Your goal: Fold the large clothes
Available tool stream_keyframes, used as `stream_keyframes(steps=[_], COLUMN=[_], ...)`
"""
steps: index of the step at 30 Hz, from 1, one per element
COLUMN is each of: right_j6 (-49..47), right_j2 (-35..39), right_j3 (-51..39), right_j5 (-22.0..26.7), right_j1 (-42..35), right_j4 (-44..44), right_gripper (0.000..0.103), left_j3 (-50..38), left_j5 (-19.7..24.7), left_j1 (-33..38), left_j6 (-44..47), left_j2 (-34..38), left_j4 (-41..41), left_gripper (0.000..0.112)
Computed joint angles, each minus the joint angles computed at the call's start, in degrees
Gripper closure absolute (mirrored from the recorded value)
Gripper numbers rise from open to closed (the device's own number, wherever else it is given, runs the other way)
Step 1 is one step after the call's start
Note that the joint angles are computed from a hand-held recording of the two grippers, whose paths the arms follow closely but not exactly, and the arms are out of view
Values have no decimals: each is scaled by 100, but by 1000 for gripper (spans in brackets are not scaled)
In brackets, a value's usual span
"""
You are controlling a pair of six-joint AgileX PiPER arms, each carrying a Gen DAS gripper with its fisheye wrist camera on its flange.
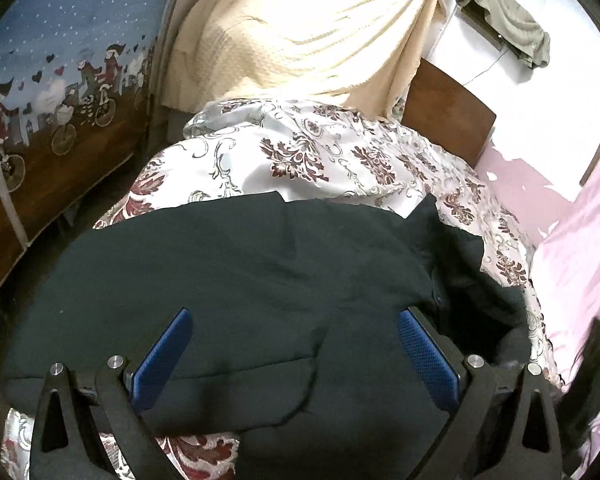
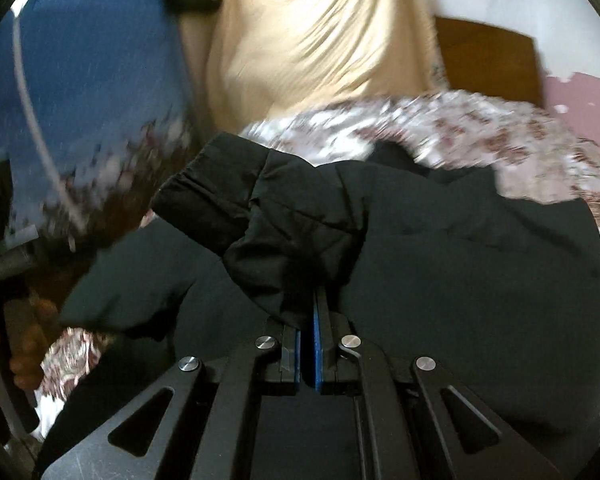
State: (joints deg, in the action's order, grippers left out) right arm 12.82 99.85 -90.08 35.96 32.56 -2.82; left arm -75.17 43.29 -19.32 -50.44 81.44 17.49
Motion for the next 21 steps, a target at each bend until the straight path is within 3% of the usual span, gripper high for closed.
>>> stream_keyframes(steps=[2,4,5,8,12,13,17,21], right_j6=[-135,-678,-854,-1421,-1585,-1382,-1004,-1761], right_j2=[318,493,433,-282,-961,-969,-576,-70], right_j3=[-274,-346,-264,437,906,906,785,686], right_j5=[301,401,419,316,480,541,614,812], right_j1=[216,232,198,-75,-1028,-1334,-2456,-3516], right_j4=[130,678,846,1159,869,568,-221,1162], right_gripper=[88,42,35,34,34,34,35,40], left_j3=[-29,51,159,10,-681,-972,-1564,-1746], left_j5=[-86,-198,-235,-47,862,1283,2111,2374], left_j1=[5,-67,-142,-543,-1187,-1372,-1614,-1704], left_j6=[-15,-103,-162,-450,-631,-652,-505,-533], left_j2=[171,235,194,484,1273,1577,2248,2574], left_j4=[13,86,143,554,1201,1453,1742,1939], left_gripper=[9,9,9,9,9,9,9,9])
